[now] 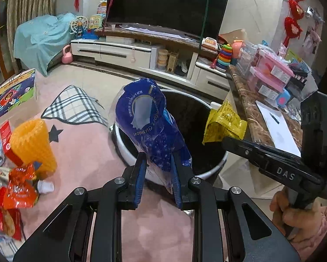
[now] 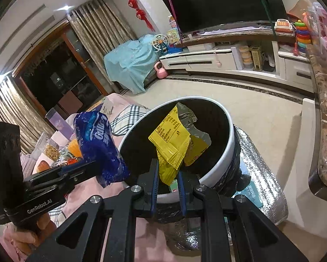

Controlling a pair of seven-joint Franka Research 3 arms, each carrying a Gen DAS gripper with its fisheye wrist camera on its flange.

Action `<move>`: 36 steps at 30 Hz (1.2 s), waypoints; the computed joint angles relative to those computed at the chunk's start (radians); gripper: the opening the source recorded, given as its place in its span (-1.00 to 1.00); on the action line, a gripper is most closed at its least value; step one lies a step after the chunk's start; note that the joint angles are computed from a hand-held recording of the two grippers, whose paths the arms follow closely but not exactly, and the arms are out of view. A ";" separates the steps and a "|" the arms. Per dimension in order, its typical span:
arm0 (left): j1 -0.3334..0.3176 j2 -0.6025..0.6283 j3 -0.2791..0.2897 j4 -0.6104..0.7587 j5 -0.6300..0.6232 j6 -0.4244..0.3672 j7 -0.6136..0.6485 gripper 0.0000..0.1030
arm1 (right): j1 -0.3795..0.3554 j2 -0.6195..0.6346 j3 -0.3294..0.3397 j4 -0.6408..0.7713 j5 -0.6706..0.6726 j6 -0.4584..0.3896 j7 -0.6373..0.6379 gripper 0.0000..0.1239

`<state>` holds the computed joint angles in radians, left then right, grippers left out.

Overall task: Collect trash
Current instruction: 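Carry both items over the bin and open both tools to drop them, then move both tools back over the remaining trash on the table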

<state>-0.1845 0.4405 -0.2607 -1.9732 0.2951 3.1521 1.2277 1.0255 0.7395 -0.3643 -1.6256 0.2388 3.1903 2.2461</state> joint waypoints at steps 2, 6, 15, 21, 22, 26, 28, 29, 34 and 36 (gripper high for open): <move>0.001 0.020 -0.005 0.030 -0.004 -0.025 0.004 -0.59 | -0.005 -0.001 0.002 0.002 -0.002 -0.007 -0.002 -0.74; -0.005 0.049 -0.006 0.073 -0.007 -0.055 0.015 -0.59 | -0.020 -0.002 0.012 0.010 -0.017 -0.022 -0.006 -0.74; -0.014 0.085 -0.007 0.126 -0.027 -0.107 0.029 -0.53 | -0.061 0.010 0.041 0.051 -0.065 -0.079 0.026 -0.68; -0.049 0.071 0.042 0.113 -0.018 -0.101 -0.003 0.00 | -0.075 0.003 0.051 0.048 -0.110 -0.089 0.073 -0.66; -0.055 0.060 0.054 0.096 -0.012 -0.085 -0.017 0.04 | -0.072 -0.001 0.047 0.043 -0.114 -0.085 0.082 -0.66; -0.058 0.021 0.077 0.023 0.002 -0.023 -0.064 0.05 | -0.034 -0.014 0.010 0.007 -0.118 -0.054 0.118 -0.35; -0.075 -0.009 0.107 -0.036 0.013 0.031 -0.096 0.12 | -0.012 -0.016 -0.008 -0.007 -0.109 -0.034 0.130 -0.14; -0.105 -0.020 0.143 -0.055 0.021 0.047 -0.118 0.20 | 0.008 -0.014 -0.025 -0.012 -0.102 -0.028 0.138 0.00; -0.298 -0.092 0.364 -0.192 0.034 0.147 -0.199 0.25 | 0.082 -0.003 -0.077 -0.015 -0.075 -0.017 0.142 0.21; -0.415 -0.116 0.483 -0.249 -0.004 0.181 -0.195 0.26 | 0.123 0.003 -0.113 -0.008 -0.068 -0.039 0.162 0.28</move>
<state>-0.5990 0.3246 0.2225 -2.2218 0.2908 3.3326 1.0325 1.1489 0.7429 -0.4771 -1.6339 0.1711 3.1518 2.4084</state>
